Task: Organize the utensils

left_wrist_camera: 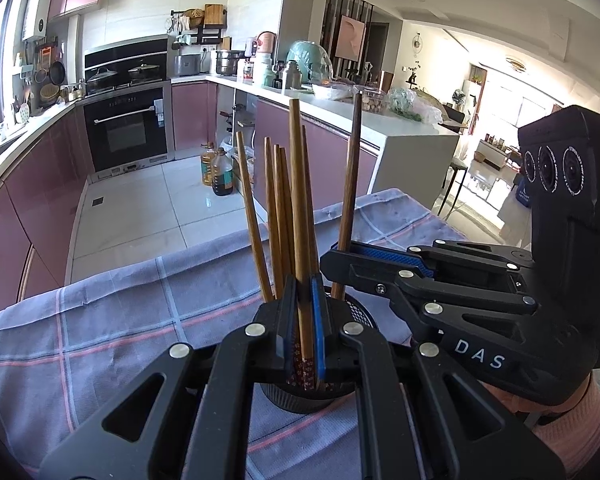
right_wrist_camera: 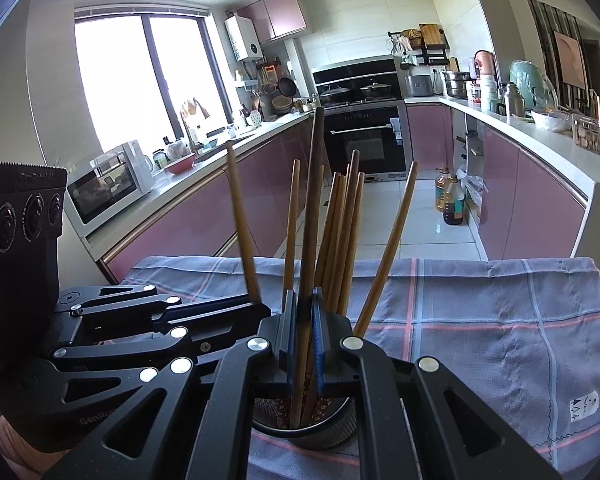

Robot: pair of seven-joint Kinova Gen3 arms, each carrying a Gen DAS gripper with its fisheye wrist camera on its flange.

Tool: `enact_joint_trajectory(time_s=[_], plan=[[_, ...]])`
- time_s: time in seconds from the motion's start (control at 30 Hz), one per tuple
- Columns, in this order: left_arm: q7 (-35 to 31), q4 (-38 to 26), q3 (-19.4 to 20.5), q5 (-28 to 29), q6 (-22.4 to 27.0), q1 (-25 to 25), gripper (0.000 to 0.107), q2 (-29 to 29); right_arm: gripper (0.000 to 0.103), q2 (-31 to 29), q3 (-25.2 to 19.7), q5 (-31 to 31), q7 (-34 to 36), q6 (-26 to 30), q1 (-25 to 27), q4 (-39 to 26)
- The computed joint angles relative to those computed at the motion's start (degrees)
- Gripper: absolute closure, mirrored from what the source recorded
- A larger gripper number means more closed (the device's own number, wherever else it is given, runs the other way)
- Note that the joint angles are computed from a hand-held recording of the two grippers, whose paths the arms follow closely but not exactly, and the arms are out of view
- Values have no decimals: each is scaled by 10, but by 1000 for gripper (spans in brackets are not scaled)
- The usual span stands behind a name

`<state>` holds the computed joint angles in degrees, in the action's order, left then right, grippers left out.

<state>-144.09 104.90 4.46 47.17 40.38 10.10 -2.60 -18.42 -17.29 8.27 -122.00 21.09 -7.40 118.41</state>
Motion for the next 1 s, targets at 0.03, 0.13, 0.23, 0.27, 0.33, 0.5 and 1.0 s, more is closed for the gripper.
enact_joint_trajectory(time_s=[0.03,0.13,0.23,0.27,0.33,0.5,1.0], plan=[[1,0,1,-1,-1,1,100,1,96,1,3,-3,1,0,-3,0],[8,-5,4,-6,-3,2,100,8,96,6,20,-14,10,-2,-15,0],[9,-7,7,-7,-5,1,100,14,96,9,32,-26,19,-3,-25,1],[10,-7,7,-7,-5,0,100,16,96,11,33,-28,20,-3,-25,0],[6,-2,8,-4,-9,-1,100,15,96,13,35,-31,23,-4,-26,1],[-5,5,8,7,-19,-4,99,16,96,16,38,-36,26,-5,-26,-1],[-93,84,-38,86,-63,-14,37,-43,60,-13,-1,-19,3,-19,3,24]])
